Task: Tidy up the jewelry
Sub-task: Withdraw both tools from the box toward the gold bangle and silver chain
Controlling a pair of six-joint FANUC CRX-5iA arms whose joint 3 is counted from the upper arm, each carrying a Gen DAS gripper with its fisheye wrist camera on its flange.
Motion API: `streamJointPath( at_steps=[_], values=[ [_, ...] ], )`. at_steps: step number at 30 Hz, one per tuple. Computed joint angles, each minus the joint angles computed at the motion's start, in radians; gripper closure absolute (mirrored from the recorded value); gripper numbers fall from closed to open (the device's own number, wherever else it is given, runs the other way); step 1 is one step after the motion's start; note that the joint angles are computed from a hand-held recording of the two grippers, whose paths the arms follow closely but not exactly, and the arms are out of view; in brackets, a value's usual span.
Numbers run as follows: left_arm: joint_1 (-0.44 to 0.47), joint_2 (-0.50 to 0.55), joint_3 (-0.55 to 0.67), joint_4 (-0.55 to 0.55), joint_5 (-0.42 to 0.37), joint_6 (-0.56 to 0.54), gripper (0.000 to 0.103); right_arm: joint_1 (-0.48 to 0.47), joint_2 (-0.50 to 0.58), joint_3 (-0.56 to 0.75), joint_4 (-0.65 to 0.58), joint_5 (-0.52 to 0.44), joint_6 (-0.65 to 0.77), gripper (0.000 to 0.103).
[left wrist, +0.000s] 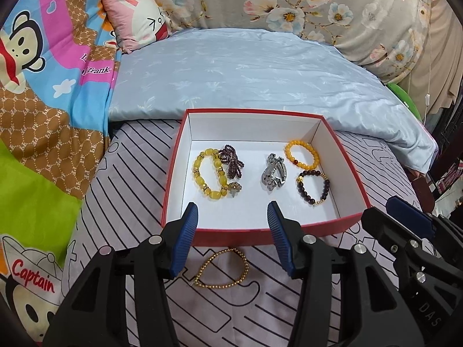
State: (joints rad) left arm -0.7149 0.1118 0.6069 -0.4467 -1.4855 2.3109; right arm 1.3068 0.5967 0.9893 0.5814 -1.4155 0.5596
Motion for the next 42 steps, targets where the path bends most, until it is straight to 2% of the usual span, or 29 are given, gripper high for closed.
streamJointPath(
  at_steps=[21,34,42],
  values=[
    [-0.072,-0.048,-0.038,-0.037,-0.052,0.039,0.055,0.068,-0.114,-0.178,0.015,0.003,-0.089,0.06],
    [-0.107,-0.134,-0.176,-0.014,-0.085,0.119,0.055,0.114,-0.219,-0.365,-0.024,0.009,-0.182,0.06],
    [-0.106,-0.178,-0.261,0.019,-0.087,0.154,0.055,0.114,-0.218,-0.389,-0.068,0.015,-0.189,0.06]
  ],
)
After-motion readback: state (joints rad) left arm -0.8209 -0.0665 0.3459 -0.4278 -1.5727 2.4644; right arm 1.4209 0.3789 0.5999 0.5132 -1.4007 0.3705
